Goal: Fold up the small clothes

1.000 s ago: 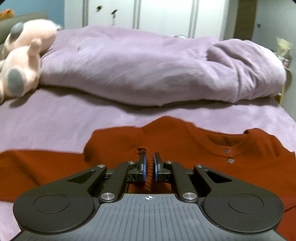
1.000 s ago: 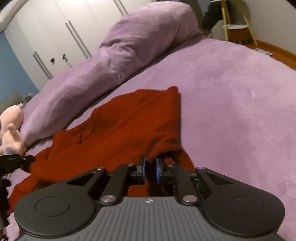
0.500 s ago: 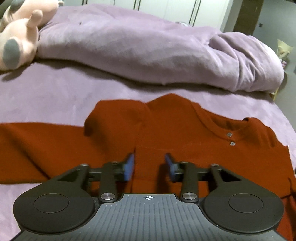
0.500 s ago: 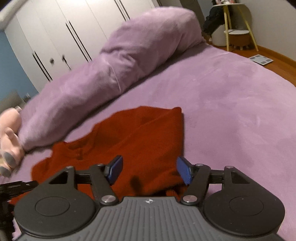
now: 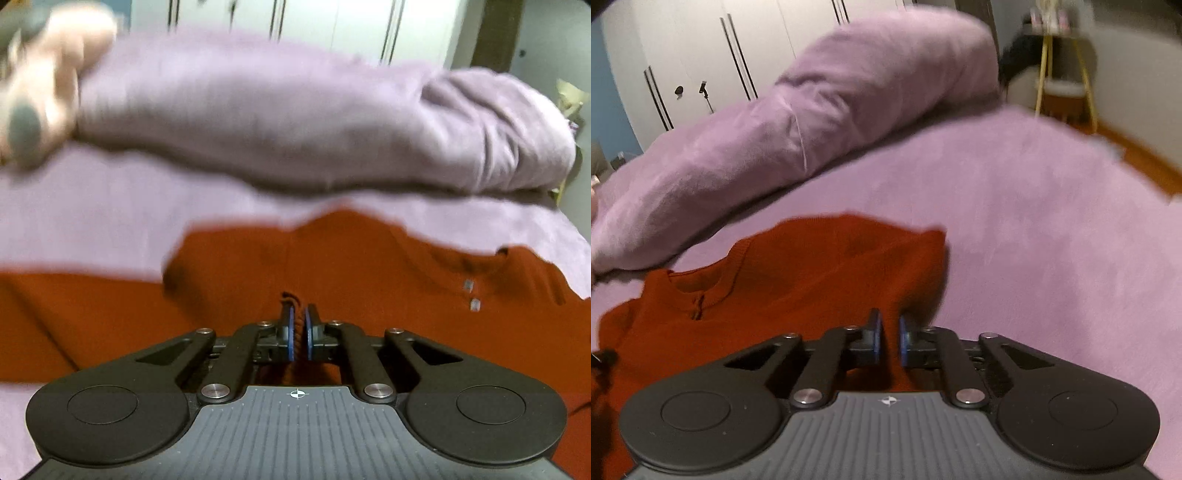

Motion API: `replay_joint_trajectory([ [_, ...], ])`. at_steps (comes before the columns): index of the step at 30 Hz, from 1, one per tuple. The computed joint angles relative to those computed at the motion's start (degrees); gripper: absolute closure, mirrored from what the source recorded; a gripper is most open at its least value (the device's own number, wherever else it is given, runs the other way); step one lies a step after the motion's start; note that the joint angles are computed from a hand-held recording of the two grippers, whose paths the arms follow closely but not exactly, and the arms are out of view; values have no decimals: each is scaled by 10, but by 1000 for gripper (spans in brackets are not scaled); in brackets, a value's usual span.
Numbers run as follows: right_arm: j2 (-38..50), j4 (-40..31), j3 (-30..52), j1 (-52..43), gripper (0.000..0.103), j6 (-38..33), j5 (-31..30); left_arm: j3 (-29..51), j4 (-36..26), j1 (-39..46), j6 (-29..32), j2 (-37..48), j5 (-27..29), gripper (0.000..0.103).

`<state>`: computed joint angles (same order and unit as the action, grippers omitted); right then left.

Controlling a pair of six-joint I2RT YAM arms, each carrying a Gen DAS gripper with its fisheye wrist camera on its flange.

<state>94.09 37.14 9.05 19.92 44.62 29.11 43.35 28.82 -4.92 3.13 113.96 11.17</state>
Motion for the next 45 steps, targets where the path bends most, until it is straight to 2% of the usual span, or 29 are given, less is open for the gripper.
replay_joint_trajectory([
  [2, -13, -10, 1, 18, 96, 2, 43, -24, 48, -11, 2, -16, -20, 95],
  [4, -14, -22, 7, 14, 96, 10, 44, -35, 79, -25, -4, -16, -59, 95],
  [6, -1, -30, 13, 15, 94, 26, 44, -30, 72, -35, 7, -4, -98, 95],
  [8, -4, -75, 24, 18, 91, 49, 40, -24, 42, -35, 18, 1, -114, 93],
  [10, -37, -80, 8, 46, 90, 70, 62, -45, 61, -36, 9, -5, -146, 89],
  [11, -58, -79, -1, 64, 90, 73, 71, -60, 75, -37, -2, -14, -158, 86],
  [13, -78, -49, -13, 98, 89, 64, 63, -90, 92, -39, -28, -35, -155, 65],
  [14, -67, -22, -13, 107, 88, 52, 44, -102, 100, -41, -39, -42, -144, 63],
  [15, -46, -4, -4, 115, 88, 45, 24, -114, 108, -46, -48, -50, -129, 61],
  [18, 53, 46, 37, 134, 88, 28, -21, -121, 99, -71, -33, -50, -87, 40],
  [21, 138, 109, 48, 145, 88, 39, -2, -85, 63, -100, -22, -9, -121, 41],
  [22, 152, 129, 44, 144, 89, 36, 10, -81, 71, -101, -26, 3, -121, 40],
  [23, 162, 134, 43, 147, 90, 37, 28, -81, 88, -100, -31, 10, -120, 40],
  [26, 161, 112, 47, 129, 92, 24, 53, -62, 82, -101, -33, 23, -122, 37],
  [31, 205, 188, 34, 68, 92, -31, 37, -50, 91, -108, -29, 43, -134, 35],
  [34, 217, 201, 41, 53, 92, -48, 29, -49, 106, -112, -20, 52, -146, 30],
  [38, 210, 189, 43, 58, 91, -49, 29, -49, 85, -102, -3, 41, -134, 27],
  [40, 169, 138, 40, 69, 88, -34, 30, -54, 56, -96, -8, 18, -131, 27],
  [42, 122, 83, 32, 107, 80, -5, 60, -70, 38, -89, -22, -10, -123, 29],
  [43, 109, 77, 21, 132, 77, 11, 80, -82, 38, -85, -22, -21, -117, 29],
  [45, 97, 63, 5, 170, 76, 44, 106, -101, 38, -81, -15, -37, -106, 28],
])
